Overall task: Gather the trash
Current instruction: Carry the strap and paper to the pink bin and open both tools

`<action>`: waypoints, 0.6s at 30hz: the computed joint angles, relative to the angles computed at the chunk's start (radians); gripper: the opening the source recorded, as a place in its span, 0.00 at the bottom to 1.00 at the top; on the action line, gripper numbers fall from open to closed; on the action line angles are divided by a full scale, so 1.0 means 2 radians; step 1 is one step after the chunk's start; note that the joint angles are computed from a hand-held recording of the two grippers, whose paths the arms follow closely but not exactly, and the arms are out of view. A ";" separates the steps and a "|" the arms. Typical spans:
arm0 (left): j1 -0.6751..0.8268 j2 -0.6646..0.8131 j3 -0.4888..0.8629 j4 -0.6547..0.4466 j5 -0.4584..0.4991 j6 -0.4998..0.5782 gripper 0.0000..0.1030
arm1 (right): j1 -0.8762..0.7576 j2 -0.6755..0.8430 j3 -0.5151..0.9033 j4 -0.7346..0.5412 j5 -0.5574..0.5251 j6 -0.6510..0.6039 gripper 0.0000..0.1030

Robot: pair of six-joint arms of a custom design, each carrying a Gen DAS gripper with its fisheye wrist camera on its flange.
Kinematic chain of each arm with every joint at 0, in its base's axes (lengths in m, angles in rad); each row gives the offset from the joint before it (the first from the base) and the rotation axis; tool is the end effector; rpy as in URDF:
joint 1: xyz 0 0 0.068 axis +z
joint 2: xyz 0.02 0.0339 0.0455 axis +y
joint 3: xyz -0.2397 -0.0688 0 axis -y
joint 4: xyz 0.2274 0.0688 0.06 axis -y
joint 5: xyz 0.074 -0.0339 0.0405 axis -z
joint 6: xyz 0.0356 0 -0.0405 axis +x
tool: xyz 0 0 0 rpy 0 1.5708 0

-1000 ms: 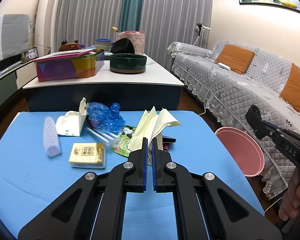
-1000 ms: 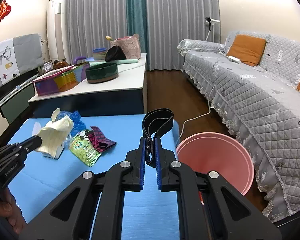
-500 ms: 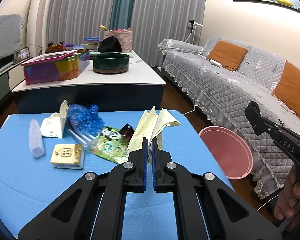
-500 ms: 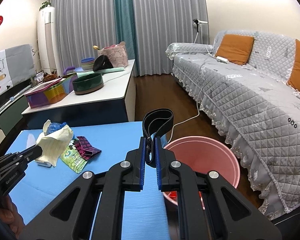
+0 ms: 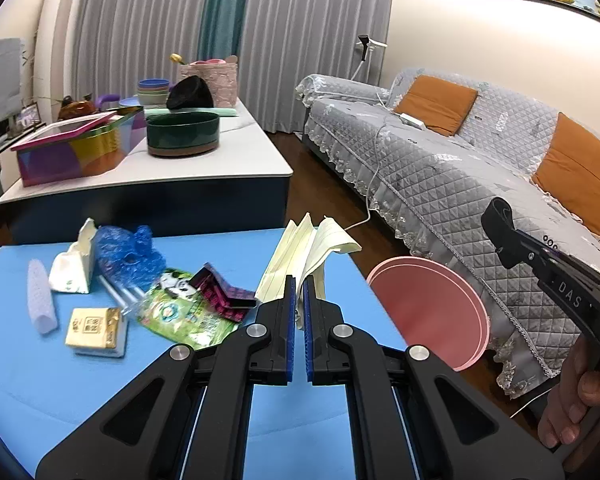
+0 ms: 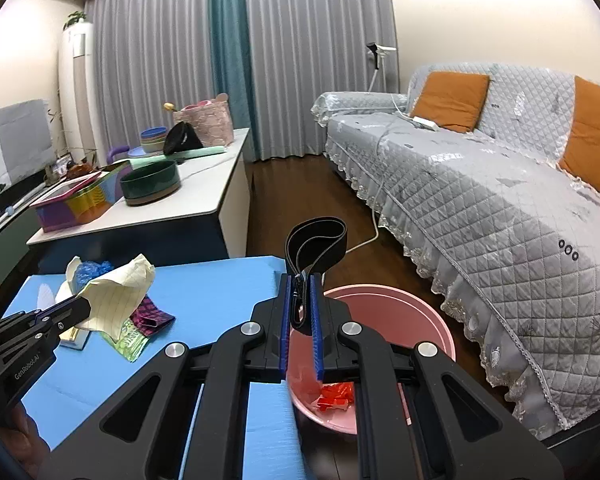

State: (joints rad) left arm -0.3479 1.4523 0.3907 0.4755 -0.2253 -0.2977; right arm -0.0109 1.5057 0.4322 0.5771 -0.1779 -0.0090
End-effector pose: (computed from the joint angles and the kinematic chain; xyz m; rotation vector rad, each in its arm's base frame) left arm 0.2335 -0.0762 0.1221 -0.0761 2.1419 -0.1345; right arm 0.2616 0.0034 0.1295 -0.1075 2.0603 0.1715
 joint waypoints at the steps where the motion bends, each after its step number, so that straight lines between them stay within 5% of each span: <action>1: -0.001 0.006 0.007 -0.001 0.001 0.000 0.03 | -0.004 0.004 0.003 0.000 -0.002 0.000 0.09; 18: -0.047 0.129 0.123 -0.003 0.000 -0.011 0.03 | -0.076 0.077 0.053 -0.006 -0.025 0.000 0.09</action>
State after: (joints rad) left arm -0.4422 1.7098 0.6362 0.4702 -0.2253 -0.3190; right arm -0.1638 1.6601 0.5372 0.5656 -0.2283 -0.0092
